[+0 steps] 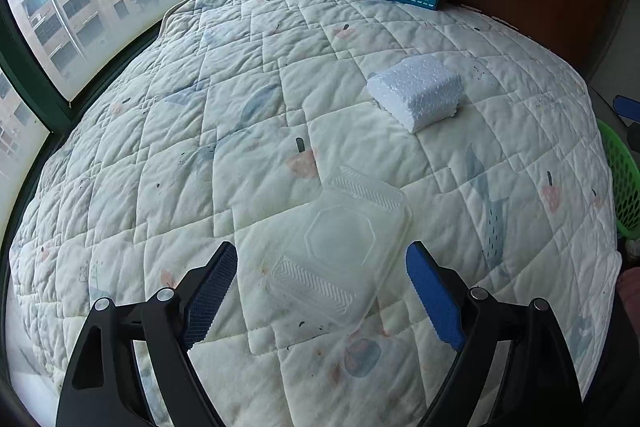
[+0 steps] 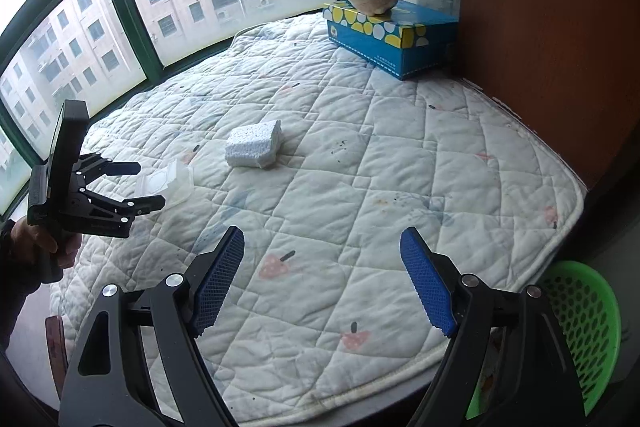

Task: Collect trash
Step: 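Grasp the clear hinged box with the left gripper while the right grasps the foam block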

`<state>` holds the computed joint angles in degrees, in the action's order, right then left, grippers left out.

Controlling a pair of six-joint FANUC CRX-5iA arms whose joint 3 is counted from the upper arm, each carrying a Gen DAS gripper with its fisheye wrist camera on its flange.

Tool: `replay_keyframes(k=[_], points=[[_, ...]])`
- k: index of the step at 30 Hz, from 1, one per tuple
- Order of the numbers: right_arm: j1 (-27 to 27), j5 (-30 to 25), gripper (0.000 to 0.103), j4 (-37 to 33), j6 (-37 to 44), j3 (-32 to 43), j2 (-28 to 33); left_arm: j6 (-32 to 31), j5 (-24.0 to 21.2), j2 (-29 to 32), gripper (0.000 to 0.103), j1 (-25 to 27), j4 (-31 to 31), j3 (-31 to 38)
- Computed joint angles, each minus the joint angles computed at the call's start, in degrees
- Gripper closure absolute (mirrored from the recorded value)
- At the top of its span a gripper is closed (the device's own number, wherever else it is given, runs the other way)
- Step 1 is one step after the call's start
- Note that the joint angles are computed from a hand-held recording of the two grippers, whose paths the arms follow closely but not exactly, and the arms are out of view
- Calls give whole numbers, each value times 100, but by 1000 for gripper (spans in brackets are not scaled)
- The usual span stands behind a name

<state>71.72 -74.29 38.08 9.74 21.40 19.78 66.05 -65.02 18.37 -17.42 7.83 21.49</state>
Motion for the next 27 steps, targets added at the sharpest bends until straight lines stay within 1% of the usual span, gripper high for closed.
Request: replay_keyframes(k=[1, 2, 3, 4, 5, 6, 10, 15, 20, 22, 27], points=[[-24, 13, 23, -27, 63, 70, 50, -25, 22, 7, 24, 12, 28, -21], [-52, 23, 23, -55, 140, 155, 115, -45, 27, 18, 30, 23, 48, -35], [-77, 36, 23, -83, 208, 221, 164, -53, 10, 35, 32, 35, 69, -38], [-109, 60, 23, -118, 282, 295, 222, -62, 6, 36, 37, 53, 100, -60], [-137, 86, 23, -153, 348, 364, 278, -83, 2, 36, 45, 69, 143, -84], [-172, 103, 23, -199, 428, 455, 347, -105, 9, 22, 46, 82, 182, -117], [-319, 218, 23, -369, 694, 788, 605, -48, 168, -140, 47, 106, 113, -267], [-515, 303, 23, -579, 1096, 1386, 1036, 22, 288, -365, 47, 259, 235, -447], [-701, 435, 23, -820, 1288, 1919, 1437, 91, 370, -608, 47, 405, 292, -638], [-775, 407, 23, -926, 1384, 2207, 1644, 134, 375, -676, 47, 446, 298, -697], [-914, 107, 23, -1048, 1659, 3052, 2237, 176, 405, -823, 47, 536, 360, -877]])
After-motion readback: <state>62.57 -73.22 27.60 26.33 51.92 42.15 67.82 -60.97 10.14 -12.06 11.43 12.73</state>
